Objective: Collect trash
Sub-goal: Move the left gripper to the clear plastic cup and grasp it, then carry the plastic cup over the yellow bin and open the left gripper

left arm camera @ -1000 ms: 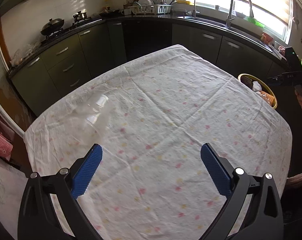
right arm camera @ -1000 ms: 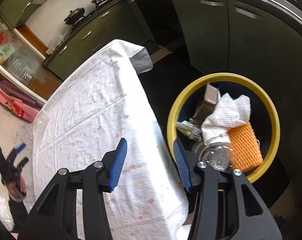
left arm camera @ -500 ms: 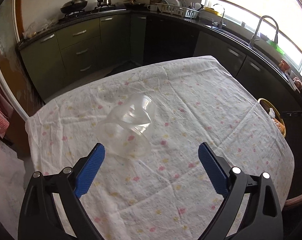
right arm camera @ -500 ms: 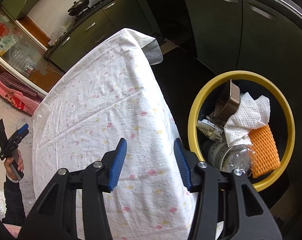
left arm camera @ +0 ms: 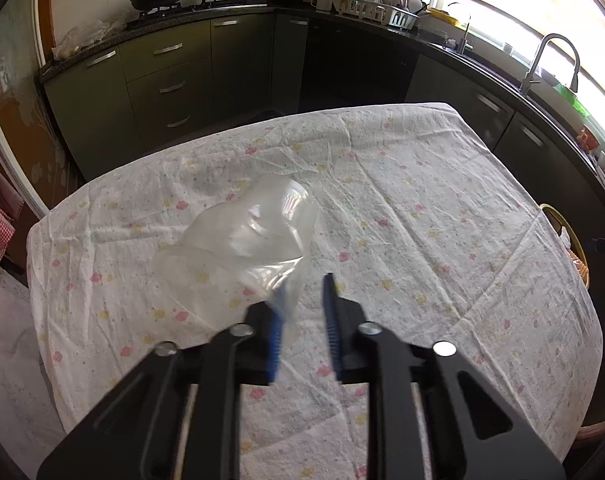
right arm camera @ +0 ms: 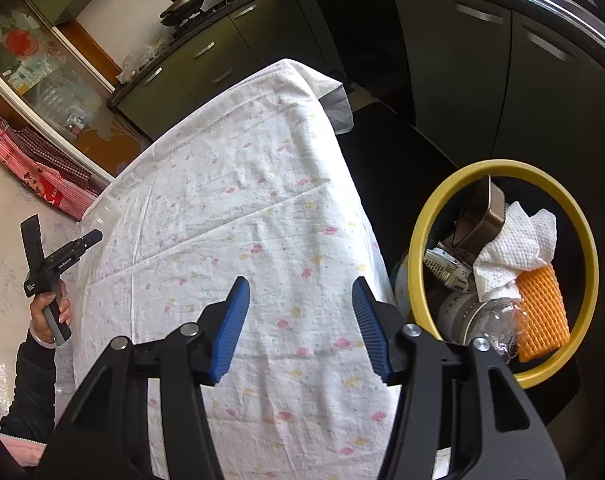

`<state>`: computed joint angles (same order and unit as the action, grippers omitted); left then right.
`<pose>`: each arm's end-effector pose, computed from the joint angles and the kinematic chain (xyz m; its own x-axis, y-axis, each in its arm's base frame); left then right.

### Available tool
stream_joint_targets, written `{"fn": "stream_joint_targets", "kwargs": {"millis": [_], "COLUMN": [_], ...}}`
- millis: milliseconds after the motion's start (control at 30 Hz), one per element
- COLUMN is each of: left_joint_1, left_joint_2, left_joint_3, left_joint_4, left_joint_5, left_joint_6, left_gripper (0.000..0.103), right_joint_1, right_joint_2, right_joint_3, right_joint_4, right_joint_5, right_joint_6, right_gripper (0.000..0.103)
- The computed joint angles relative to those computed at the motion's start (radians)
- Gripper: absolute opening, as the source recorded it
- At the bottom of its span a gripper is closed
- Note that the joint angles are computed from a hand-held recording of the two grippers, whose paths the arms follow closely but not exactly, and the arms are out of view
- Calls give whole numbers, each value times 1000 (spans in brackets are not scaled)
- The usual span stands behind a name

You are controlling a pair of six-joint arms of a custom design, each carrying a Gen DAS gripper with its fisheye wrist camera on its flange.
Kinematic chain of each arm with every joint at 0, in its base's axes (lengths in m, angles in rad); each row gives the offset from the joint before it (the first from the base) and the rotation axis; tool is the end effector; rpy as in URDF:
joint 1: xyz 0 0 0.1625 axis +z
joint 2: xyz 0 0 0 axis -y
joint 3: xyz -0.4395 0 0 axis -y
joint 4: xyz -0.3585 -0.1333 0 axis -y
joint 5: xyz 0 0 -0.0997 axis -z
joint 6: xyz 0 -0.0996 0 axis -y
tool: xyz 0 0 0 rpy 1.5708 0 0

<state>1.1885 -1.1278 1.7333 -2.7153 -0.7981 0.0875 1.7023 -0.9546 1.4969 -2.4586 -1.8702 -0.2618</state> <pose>-0.0376 -0.6373 0.3455 -0.7670 0.0045 -0.6417 0.3887 0.7989 -0.4590 0.1931 -0.6675 0.2804 -0.8957 -0.2668 0.3557 -0.3677 0.8942 -0.2553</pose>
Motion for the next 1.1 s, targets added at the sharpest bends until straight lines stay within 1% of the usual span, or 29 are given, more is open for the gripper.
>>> {"fn": "stream_joint_targets", "kwargs": {"millis": [67,167,233,367,567,700,800,900,1100], "left_joint_1": [-18,-69,-106,-177,-252,-282,-299,-317,-340], "left_joint_2": [-5,-12,-17,-14,50,130,205,285,445], "left_joint_3": [27,78,101,124,103,56,0,-72,-253], "left_joint_4": [-46,-133,-158,-148,-107,-85,-65,-37,45], "left_joint_5": [22,76,100,109,81,29,-15,-60,-151], "left_joint_6": [22,87,109,115,87,74,77,90,117], "left_gripper": [6,5,5,6,6,6,6,6,6], "right_joint_1": [-2,-3,-3,-8,-34,-66,-98,-130,-199], "right_joint_2": [-6,-14,-23,-53,-118,-173,-212,-247,-298], "right_joint_3": [5,12,21,51,108,158,190,220,251], "right_joint_4": [1,0,-6,-23,-35,-64,-80,-109,-147], "right_joint_5": [12,24,32,50,51,54,71,72,89], "right_joint_6": [0,-5,-12,-21,-19,-26,-28,-33,-33], "right_gripper": [51,51,51,51,51,52,52,52,52]}}
